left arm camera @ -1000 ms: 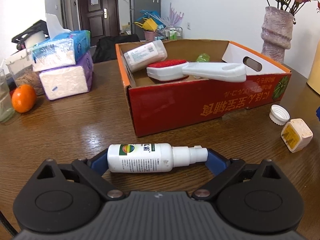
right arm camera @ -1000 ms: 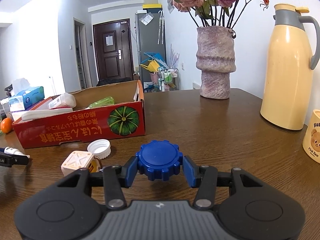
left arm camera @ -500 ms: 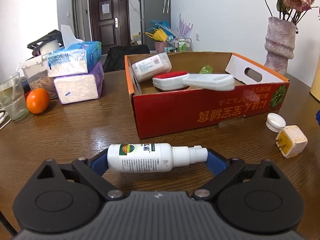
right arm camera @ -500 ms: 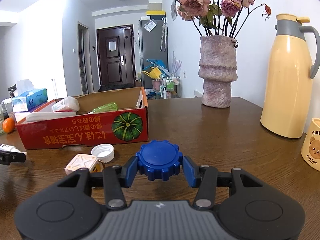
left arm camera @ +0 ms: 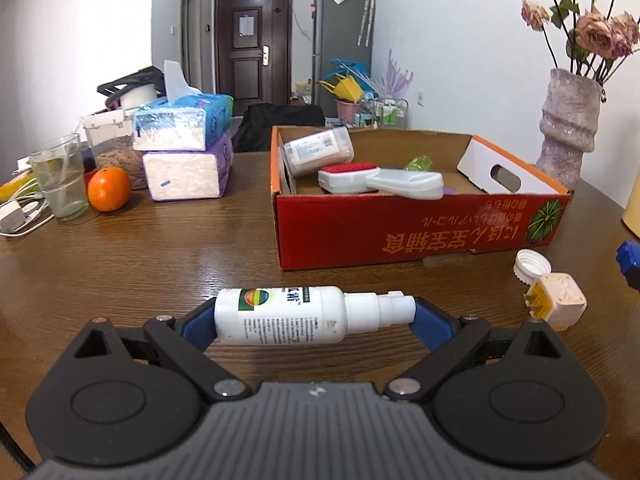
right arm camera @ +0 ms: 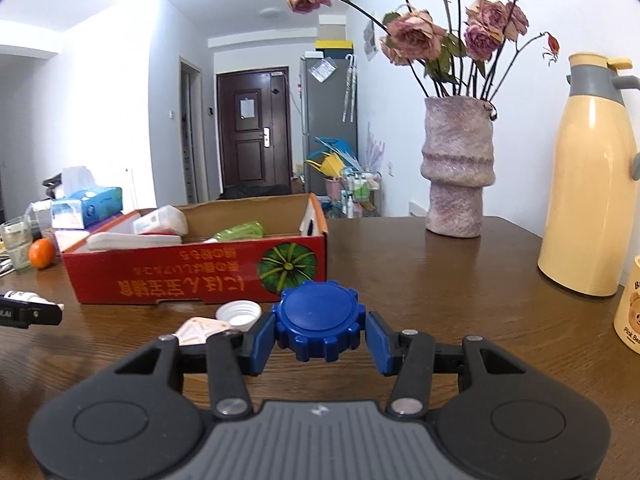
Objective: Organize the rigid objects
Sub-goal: 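Lift the white spray bottle with the left gripper while the right gripper holds the blue cap, then carry the white spray bottle and blue cap over the cardboard box with both grippers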
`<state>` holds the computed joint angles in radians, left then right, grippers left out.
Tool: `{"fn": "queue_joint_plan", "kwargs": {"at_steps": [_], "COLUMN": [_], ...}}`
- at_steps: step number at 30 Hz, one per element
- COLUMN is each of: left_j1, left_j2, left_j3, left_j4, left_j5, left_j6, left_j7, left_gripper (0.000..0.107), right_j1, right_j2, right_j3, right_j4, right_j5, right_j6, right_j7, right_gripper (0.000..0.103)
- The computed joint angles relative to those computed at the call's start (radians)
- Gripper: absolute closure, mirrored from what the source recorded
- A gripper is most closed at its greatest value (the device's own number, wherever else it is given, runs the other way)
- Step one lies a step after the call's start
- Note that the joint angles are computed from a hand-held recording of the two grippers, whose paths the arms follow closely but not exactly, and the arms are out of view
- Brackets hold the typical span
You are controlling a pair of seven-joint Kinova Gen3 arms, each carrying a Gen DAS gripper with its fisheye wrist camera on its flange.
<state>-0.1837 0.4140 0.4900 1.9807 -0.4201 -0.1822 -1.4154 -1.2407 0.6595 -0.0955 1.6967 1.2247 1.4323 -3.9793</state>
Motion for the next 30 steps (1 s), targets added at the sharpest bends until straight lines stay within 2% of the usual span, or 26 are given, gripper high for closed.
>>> {"fn": "queue_joint_plan", "kwargs": {"at_steps": [6,13,19,22,27,29,30], "left_j1": [0.092,0.153,0.191,0.241,0.272,0.291,0.298], "left_j2": [-0.063,-0.133,-0.155,-0.156,-0.156,-0.154,-0.152], "left_j3": [-0.107,-0.167,-0.184,-0.218,-0.228,-0.241,-0.246], "left_j4": [0.047,0.086,0.078,0.063,0.047,0.037,0.032], "left_j5": [0.061,0.068,0.058,0.093,0.126,0.147,0.156], "left_j6": [-0.055,-0.094,-0.091,-0.083,-0.09,-0.089,-0.088], "left_j7": [0.013,0.086,0.156,0.148,0.155,0.15,0.148], "left_gripper": [0.009,0.008,0.008,0.008,0.008,0.008,0.008], "right_j1": [-0.015,-0.027,-0.026,-0.019,-0.005,0.002,0.009], "right_j2": [-0.001,-0.01,-0.022,-0.029,-0.036,-0.037,-0.039], "right_j3": [0.001,-0.007,-0.013,-0.014,-0.014,-0.013,-0.013], "right_j4": [0.005,0.014,0.015,0.011,0.006,0.004,0.003], "right_j5": [0.033,0.08,0.119,0.137,0.172,0.186,0.195], "right_j6": [0.007,0.02,0.027,0.027,0.017,0.009,0.0], "right_j7": [-0.009,-0.017,-0.004,0.009,0.025,0.027,0.033], "right_gripper": [0.055,0.055,0.055,0.056,0.058,0.066,0.078]}}
